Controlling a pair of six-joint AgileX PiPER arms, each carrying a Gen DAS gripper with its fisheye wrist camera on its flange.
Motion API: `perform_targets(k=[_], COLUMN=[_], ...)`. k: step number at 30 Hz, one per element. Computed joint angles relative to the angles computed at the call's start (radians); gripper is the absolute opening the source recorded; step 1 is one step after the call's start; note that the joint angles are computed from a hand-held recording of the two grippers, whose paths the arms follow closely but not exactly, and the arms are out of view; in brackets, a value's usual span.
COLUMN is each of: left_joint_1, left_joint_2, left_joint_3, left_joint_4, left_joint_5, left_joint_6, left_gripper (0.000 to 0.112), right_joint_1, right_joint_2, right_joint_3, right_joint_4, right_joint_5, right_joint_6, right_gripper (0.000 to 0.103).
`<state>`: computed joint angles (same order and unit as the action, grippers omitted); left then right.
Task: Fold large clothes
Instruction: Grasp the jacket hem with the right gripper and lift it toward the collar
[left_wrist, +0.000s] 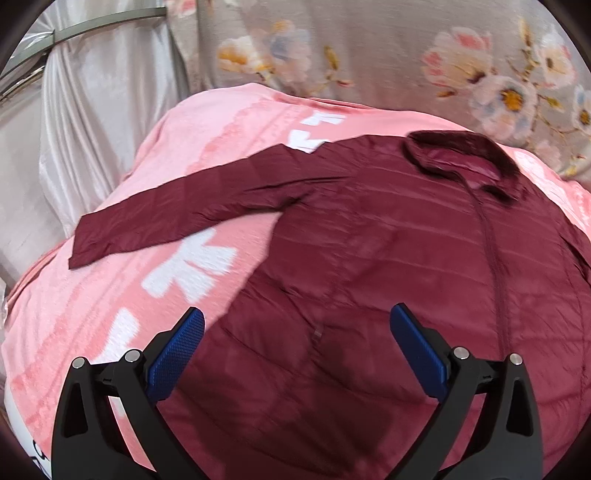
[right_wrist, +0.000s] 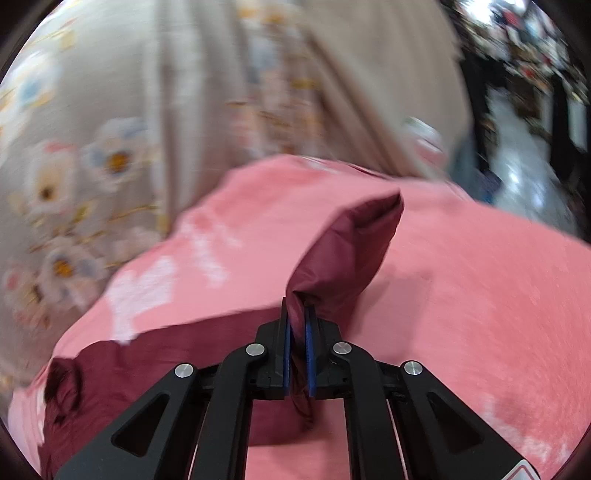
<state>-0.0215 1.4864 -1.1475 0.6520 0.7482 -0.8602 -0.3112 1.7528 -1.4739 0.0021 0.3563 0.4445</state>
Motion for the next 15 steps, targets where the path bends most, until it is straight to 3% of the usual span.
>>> perform_targets(k=[8,15], left_joint_1=[0.089,0.171], left_joint_2=[0.029,0.026], left_joint_3=[-0.024,0.01], left_joint_4=[-0.011,-0.073], left_joint_5=[-0.023,-0.075], left_joint_6=[0.036,0.1], left_gripper=[0.098,0.098], right_joint_1=[0.426,0.695], right_joint_2=[0.14,0.455], right_joint_3=[-0.443,-0.895], right_joint_4=[0.152,0.265], right_joint_5=[0.186,0.438], right_joint_6=[-0.333,-0.471], right_gripper=[0.006,0.006])
